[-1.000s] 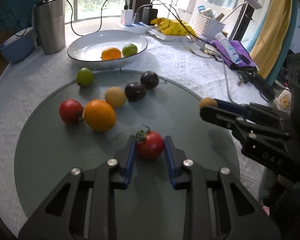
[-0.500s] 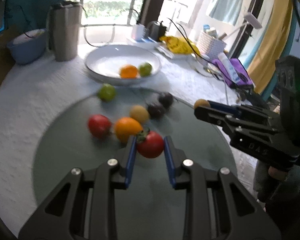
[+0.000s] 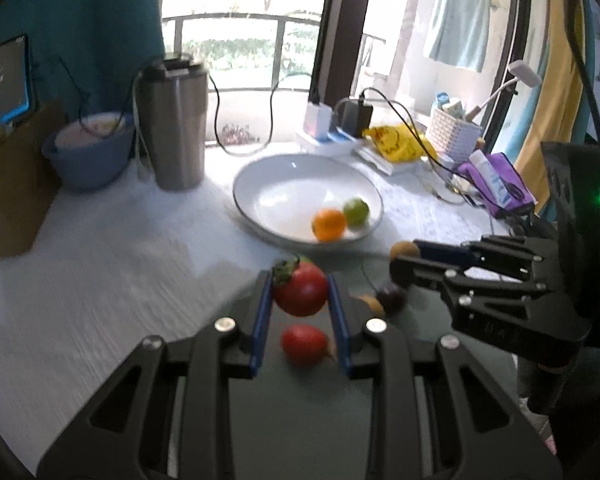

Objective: Organize fruits
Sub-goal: 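Carry the tomato with the left tool while the right tool carries the kiwi, releasing both onto the plate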

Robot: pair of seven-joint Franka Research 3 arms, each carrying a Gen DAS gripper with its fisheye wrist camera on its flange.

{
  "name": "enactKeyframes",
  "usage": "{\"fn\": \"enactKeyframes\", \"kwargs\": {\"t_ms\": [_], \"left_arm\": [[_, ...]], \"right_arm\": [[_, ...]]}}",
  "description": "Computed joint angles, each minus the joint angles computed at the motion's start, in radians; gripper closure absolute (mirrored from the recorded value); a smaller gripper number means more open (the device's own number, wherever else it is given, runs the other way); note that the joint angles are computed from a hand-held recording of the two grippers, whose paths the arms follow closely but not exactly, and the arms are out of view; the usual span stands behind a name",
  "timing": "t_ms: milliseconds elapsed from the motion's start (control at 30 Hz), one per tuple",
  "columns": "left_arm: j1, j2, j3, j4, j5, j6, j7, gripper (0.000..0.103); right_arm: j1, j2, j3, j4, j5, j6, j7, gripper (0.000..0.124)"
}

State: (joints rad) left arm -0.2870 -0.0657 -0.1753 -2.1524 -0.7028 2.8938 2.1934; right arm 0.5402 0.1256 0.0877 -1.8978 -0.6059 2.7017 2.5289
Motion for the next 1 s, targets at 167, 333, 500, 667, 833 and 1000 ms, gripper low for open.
{"fn": "enactKeyframes", "kwargs": {"t_ms": [167, 333, 500, 667, 833, 1000], "left_arm": [[0.031, 0.069, -0.007, 0.097, -0.027, -0.036, 0.062, 0.074], [0.086, 0.155, -0.044, 0.205, 0.003, -0.06, 0.046, 0.074], [0.139, 0.257, -0.097, 0.323, 0.048, -0.083, -0.003, 0.074], [0.172, 0.366, -0.143, 0.441, 0.13, -0.092, -0.047, 0.074], [0.166, 0.459, -0.15, 0.54, 0.278, -0.096, -0.146, 0.074], [0.196, 0.541, -0.191, 0.645, 0.35, -0.155, -0.196, 0.074]], "right_arm": [[0.005, 0.05, -0.014, 0.073, 0.005, -0.035, -0.019, 0.097], [0.012, 0.099, -0.041, 0.143, 0.015, -0.057, -0.037, 0.097], [0.016, 0.15, -0.07, 0.209, 0.037, -0.071, -0.058, 0.097], [0.015, 0.195, -0.099, 0.268, 0.064, -0.093, -0.086, 0.097], [0.01, 0.244, -0.124, 0.327, 0.095, -0.109, -0.108, 0.097], [0.005, 0.286, -0.144, 0.366, 0.131, -0.104, -0.127, 0.097]]}}
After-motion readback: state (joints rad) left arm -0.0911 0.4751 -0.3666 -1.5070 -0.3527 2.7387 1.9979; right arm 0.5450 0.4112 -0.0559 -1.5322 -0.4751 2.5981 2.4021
